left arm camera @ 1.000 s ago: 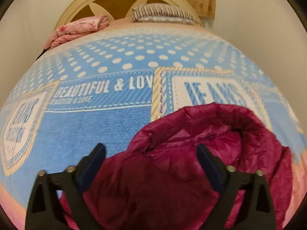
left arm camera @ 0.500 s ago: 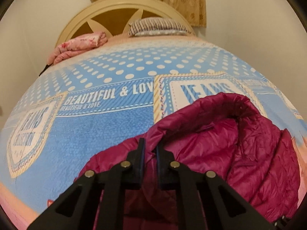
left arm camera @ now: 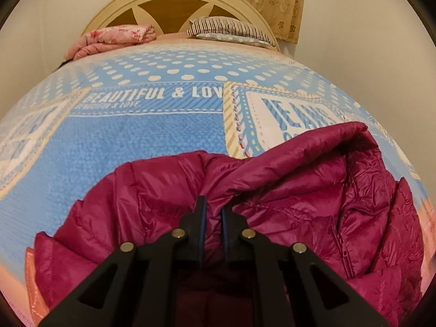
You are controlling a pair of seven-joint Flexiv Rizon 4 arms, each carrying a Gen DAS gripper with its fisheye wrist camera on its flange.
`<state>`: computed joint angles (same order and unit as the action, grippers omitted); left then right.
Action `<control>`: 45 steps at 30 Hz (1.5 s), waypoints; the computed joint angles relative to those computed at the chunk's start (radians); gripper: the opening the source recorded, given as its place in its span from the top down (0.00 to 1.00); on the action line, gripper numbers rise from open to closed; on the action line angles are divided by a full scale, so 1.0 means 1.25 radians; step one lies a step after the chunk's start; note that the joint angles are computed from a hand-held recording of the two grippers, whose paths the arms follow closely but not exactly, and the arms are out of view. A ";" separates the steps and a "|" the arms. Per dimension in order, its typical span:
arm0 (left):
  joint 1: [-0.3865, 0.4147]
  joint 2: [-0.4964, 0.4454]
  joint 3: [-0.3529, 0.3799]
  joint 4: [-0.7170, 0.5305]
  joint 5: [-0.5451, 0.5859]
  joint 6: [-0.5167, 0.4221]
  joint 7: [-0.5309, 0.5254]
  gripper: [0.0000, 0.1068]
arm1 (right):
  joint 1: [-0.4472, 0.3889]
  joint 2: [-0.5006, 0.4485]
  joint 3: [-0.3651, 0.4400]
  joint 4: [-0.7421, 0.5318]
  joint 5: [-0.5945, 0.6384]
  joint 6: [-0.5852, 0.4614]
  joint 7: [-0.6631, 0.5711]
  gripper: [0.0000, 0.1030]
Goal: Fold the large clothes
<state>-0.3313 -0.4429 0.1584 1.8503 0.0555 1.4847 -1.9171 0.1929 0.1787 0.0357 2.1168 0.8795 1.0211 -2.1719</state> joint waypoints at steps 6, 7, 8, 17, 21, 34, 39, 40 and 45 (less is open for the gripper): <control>0.075 0.006 -0.092 0.050 -0.068 0.062 0.053 0.90 | -0.036 -0.243 0.043 -0.291 -0.232 0.028 0.180 0.28; 0.092 0.007 -0.114 0.061 -0.085 0.077 0.066 0.90 | 0.015 -0.298 -0.012 -0.351 -0.313 -0.020 0.265 0.28; 0.111 0.007 -0.137 0.070 -0.103 0.086 0.080 0.90 | 0.044 -0.353 -0.048 -0.413 -0.351 -0.058 0.309 0.28; 0.245 0.009 -0.312 0.131 -0.220 0.151 0.185 0.90 | -0.025 -0.544 0.029 -0.616 -0.517 -0.317 0.402 0.32; 0.238 0.011 -0.310 0.139 -0.235 0.167 0.194 0.88 | -0.049 -0.502 0.065 -0.515 -0.578 -0.278 0.359 0.32; -0.145 0.051 0.098 0.073 -0.183 0.203 0.126 0.72 | -0.105 -0.441 0.124 -0.324 -0.535 -0.035 0.288 0.32; -0.368 -0.057 0.364 -0.110 -0.177 0.009 0.091 0.58 | -0.116 -0.436 0.139 -0.285 -0.503 0.046 0.238 0.32; -0.378 -0.079 0.384 -0.138 -0.163 -0.038 0.078 0.58 | -0.113 -0.439 0.140 -0.280 -0.504 0.063 0.235 0.32; -0.282 -0.105 0.281 -0.144 -0.191 -0.158 0.071 0.58 | -0.145 -0.451 0.176 -0.274 -0.446 0.124 0.184 0.32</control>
